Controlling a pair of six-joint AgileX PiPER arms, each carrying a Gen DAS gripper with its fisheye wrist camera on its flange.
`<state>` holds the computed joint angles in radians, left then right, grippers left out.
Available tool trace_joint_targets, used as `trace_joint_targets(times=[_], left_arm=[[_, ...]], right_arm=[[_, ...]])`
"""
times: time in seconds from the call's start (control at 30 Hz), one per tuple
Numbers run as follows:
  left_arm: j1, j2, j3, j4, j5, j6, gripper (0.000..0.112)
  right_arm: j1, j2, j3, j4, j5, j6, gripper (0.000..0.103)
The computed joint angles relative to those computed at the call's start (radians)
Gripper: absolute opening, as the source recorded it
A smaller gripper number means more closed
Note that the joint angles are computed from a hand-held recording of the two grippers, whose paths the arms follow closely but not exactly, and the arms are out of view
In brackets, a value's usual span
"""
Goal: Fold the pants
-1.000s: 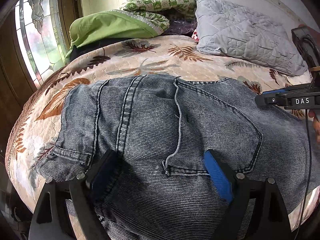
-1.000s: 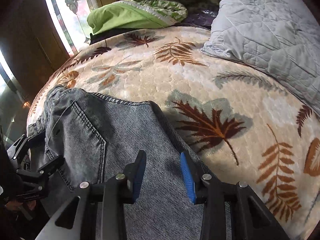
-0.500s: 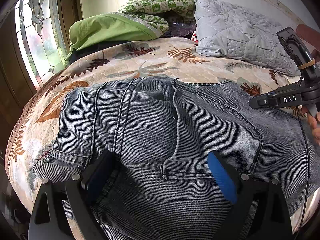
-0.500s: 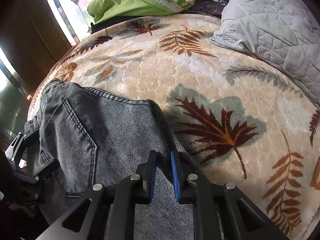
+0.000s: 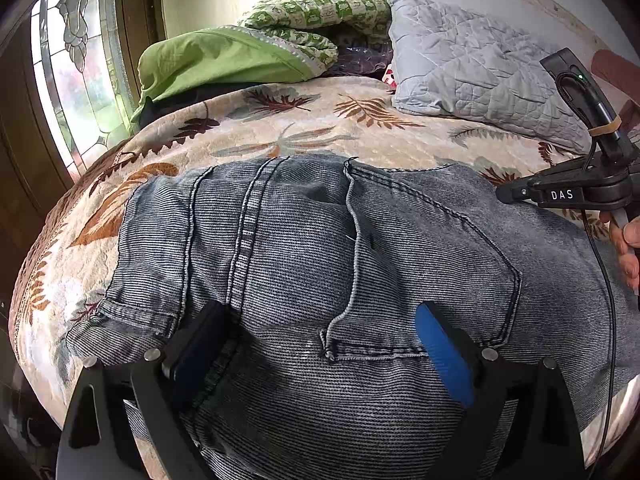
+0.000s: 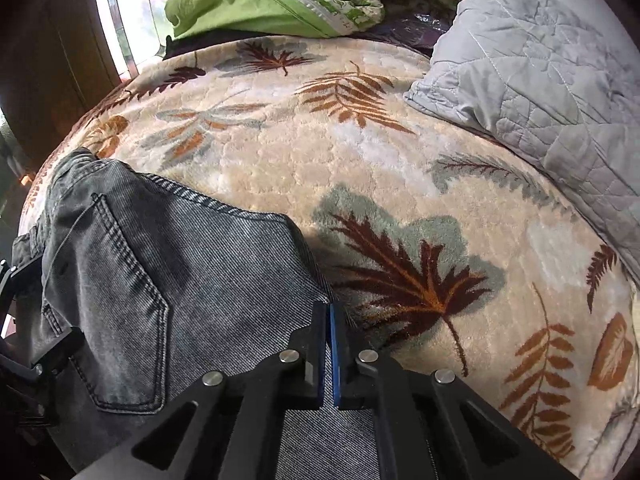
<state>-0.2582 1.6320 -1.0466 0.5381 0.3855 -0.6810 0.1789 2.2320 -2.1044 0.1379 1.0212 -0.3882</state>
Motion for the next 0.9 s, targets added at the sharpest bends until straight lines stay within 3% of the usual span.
trace_joint_targets(times=[0.13,0.17,0.27,0.3,0.37,0.4,0.43,0.5,0.63,0.73,0.77,0.8,0.83,0.9], left_arm=[[-0.001,-0.003,0.004,0.013,-0.005,-0.016,0.096],[-0.003,-0.004,0.007,0.026,-0.007,-0.028,0.096],[-0.002,-0.007,0.013,0.037,-0.013,-0.034,0.095],[-0.001,-0.007,0.014,0.034,-0.015,-0.032,0.096],[-0.003,-0.007,0.015,0.045,-0.013,-0.043,0.096],[-0.005,-0.008,0.017,0.055,-0.012,-0.055,0.096],[-0.006,-0.01,0.02,0.061,-0.012,-0.063,0.096],[-0.005,-0.013,0.024,0.068,-0.013,-0.072,0.095],[-0.006,-0.024,0.034,0.076,-0.011,-0.094,0.095],[-0.008,-0.046,0.038,0.054,0.002,-0.089,0.095],[-0.009,-0.06,0.04,0.053,0.003,-0.092,0.095],[-0.013,-0.077,0.041,0.053,0.01,-0.096,0.095],[-0.017,-0.097,0.041,0.048,0.018,-0.096,0.095],[-0.029,-0.14,0.051,0.077,0.029,-0.137,0.095]], right_arm=[[0.024,0.013,-0.008,-0.076,-0.02,0.066,0.001],[0.024,0.038,-0.045,-0.076,0.019,0.081,0.002],[-0.001,0.0,0.01,-0.004,-0.008,0.084,0.005],[-0.02,-0.031,0.047,0.045,-0.019,0.076,0.012],[-0.059,-0.141,0.197,0.122,-0.09,0.07,0.041],[-0.088,-0.207,0.288,0.178,-0.128,0.06,0.065],[-0.124,-0.273,0.381,0.247,-0.161,0.035,0.069],[-0.221,-0.38,0.537,0.424,-0.147,-0.06,0.069],[-0.484,-0.512,0.795,0.684,-0.018,-0.19,0.069],[-0.696,-0.53,0.923,0.764,0.015,-0.22,0.073],[-0.763,-0.5,0.942,0.774,0.03,-0.222,0.072],[-0.823,-0.452,0.937,0.823,0.086,-0.244,0.063],[-0.877,-0.438,0.934,0.866,0.146,-0.248,0.062],[-0.922,-0.477,0.931,0.868,0.171,-0.23,0.063]])
